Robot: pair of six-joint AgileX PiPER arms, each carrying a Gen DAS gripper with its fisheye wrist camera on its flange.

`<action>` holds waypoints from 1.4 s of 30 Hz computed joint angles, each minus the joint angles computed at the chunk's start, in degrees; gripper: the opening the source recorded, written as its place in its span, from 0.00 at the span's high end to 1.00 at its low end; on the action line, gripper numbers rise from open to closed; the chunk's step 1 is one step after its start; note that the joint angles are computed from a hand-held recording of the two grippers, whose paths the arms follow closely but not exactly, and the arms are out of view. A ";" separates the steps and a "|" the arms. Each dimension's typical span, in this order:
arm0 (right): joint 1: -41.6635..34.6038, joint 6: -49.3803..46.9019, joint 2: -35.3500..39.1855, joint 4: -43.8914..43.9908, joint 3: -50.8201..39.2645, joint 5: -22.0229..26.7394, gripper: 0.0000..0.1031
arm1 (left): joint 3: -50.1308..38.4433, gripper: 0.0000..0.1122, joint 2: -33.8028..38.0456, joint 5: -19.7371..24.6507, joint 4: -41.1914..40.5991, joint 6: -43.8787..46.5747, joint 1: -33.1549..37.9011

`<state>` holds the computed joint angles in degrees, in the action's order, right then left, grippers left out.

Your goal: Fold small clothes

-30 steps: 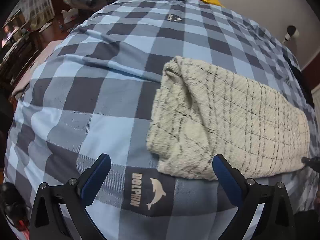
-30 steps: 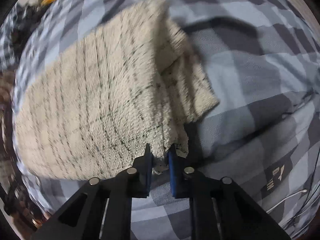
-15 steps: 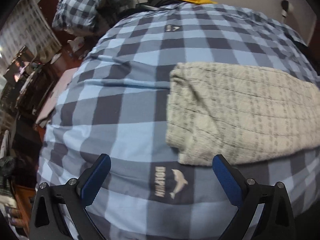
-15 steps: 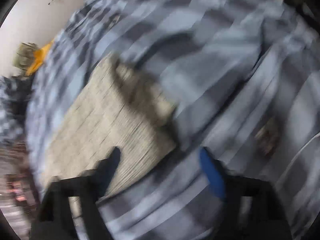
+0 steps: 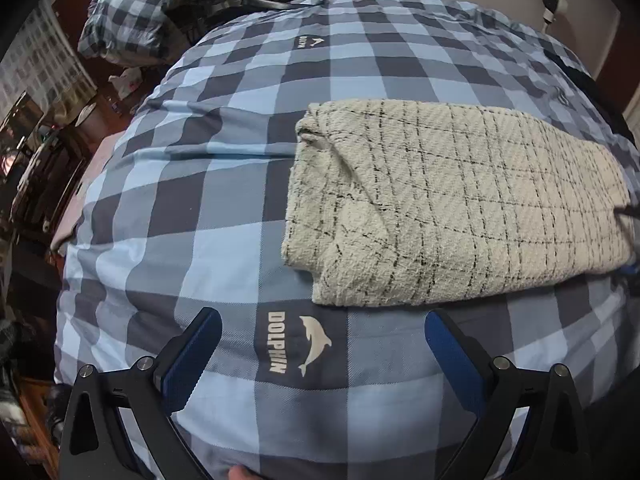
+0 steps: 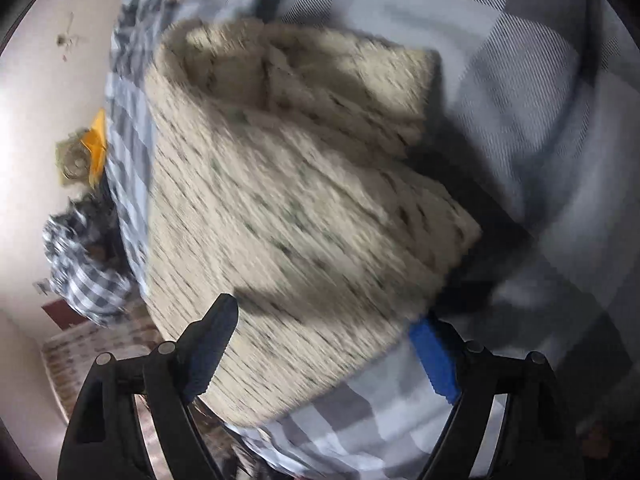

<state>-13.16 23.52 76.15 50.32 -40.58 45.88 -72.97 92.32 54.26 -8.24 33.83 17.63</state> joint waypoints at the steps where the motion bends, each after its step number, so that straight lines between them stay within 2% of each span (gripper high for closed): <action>1: -0.17 -0.70 -0.61 1.39 0.71 -1.51 0.31 | 0.08 0.09 0.01 -0.23 0.09 -0.21 -0.18; 2: -1.14 -0.18 -2.95 0.92 1.34 -0.73 0.51 | 0.06 0.09 0.06 -0.31 0.00 -0.27 -0.26; 3: -1.40 -0.55 -3.00 -0.01 0.71 -0.19 0.62 | -0.13 0.09 0.23 -0.22 -0.24 -0.28 -0.25; 4: -0.86 0.42 -3.61 -2.12 0.34 0.17 0.80 | -0.34 0.09 0.39 -0.19 -0.49 -0.38 -0.18; 5: 0.50 1.68 -3.48 -3.65 -0.59 -0.54 0.83 | -0.48 0.09 0.44 -0.21 -0.97 -0.43 0.00; 10: 7.03 9.86 -7.71 -10.47 -1.70 -6.37 0.88 | -0.13 0.09 -0.13 -0.84 -2.62 0.42 1.45; 12: 7.55 11.13 -10.08 -11.88 -1.69 -6.95 0.89 | 0.03 0.09 -0.49 -0.83 -3.36 1.18 2.37; 15: 8.38 15.87 -14.12 -17.35 -1.81 -5.17 0.89 | -0.10 0.09 -1.23 -0.77 -3.36 0.81 3.50; 17: 9.96 21.51 -13.79 -24.70 -5.08 -2.76 0.89 | -0.72 0.09 -1.40 0.39 -5.26 2.19 4.55; 20: 8.71 24.65 -14.99 -33.55 -10.48 6.09 0.90 | -1.86 0.09 -1.30 4.45 -11.94 6.92 6.04; 21: 10.24 26.51 -13.73 -38.96 -14.09 10.02 0.90 | -2.02 0.09 -1.18 5.55 -14.44 7.54 5.63; 24: 16.17 32.24 -10.57 -47.61 -20.53 14.69 0.90 | -6.28 0.09 2.24 9.63 -14.74 0.39 -1.74; 25: 18.20 33.96 -9.63 -49.52 -21.57 14.96 0.90 | -7.26 0.09 2.89 9.75 -14.74 -2.19 -5.16; 27: 20.38 35.93 -9.31 -51.76 -20.99 14.11 0.90 | -7.12 0.09 3.01 6.69 -14.39 -5.66 -12.13; 30: 23.25 39.45 -9.08 -55.80 -20.22 13.69 0.90 | -7.73 0.09 5.30 0.91 -9.47 -13.87 -22.85; 34: 22.22 38.95 -9.88 -55.44 -19.75 14.16 0.90 | -12.69 0.09 14.30 -3.59 6.78 -31.83 -36.63; 37: 22.94 39.44 -11.71 -56.29 -20.31 16.18 0.90 | -13.00 0.08 18.99 -5.46 17.12 -41.54 -41.92; 40: 26.28 41.36 -10.32 -59.22 -22.22 16.17 0.90 | -6.93 0.08 17.47 -11.25 30.25 -51.27 -46.44; 42: 30.46 42.30 -6.33 -62.51 -26.20 20.11 0.88 | -3.80 0.08 15.69 -13.63 35.82 -54.00 -48.05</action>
<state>17.30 65.83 69.82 -12.19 -66.78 65.98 -76.77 108.01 40.63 27.58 -20.17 -30.42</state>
